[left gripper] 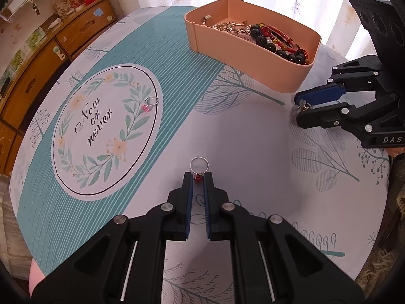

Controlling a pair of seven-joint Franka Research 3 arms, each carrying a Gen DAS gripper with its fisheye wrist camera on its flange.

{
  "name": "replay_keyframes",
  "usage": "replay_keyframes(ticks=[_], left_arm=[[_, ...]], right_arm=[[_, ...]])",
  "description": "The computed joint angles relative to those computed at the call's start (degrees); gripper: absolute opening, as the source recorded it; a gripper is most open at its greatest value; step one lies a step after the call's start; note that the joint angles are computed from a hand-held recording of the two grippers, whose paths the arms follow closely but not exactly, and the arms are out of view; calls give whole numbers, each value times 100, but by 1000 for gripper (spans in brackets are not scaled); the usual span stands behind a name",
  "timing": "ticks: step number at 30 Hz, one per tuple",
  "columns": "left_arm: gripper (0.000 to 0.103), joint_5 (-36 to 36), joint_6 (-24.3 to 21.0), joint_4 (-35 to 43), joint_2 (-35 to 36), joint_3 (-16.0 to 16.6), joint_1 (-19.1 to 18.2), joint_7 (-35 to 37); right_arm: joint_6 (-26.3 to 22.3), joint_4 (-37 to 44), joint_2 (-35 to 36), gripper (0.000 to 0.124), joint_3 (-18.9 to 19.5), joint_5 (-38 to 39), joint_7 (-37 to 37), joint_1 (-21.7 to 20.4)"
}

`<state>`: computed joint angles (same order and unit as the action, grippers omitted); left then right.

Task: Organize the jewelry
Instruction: 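Grasp the silver ring with the left gripper while the right grasps the small charm, then carry the ring and charm into the pink tray and open both grippers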

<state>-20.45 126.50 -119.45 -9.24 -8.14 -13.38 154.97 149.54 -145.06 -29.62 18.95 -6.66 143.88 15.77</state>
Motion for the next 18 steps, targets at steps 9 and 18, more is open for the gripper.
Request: replay_keyframes(ticks=[9, 18], left_arm=[[6, 109, 65, -15, -1, -35, -22, 105], [6, -917, 523, -358, -536, 179, -216, -57]], right_arm=[[51, -8, 37, 23, -39, 35, -45, 20], [190, -176, -481, 23, 122, -91, -38, -55]])
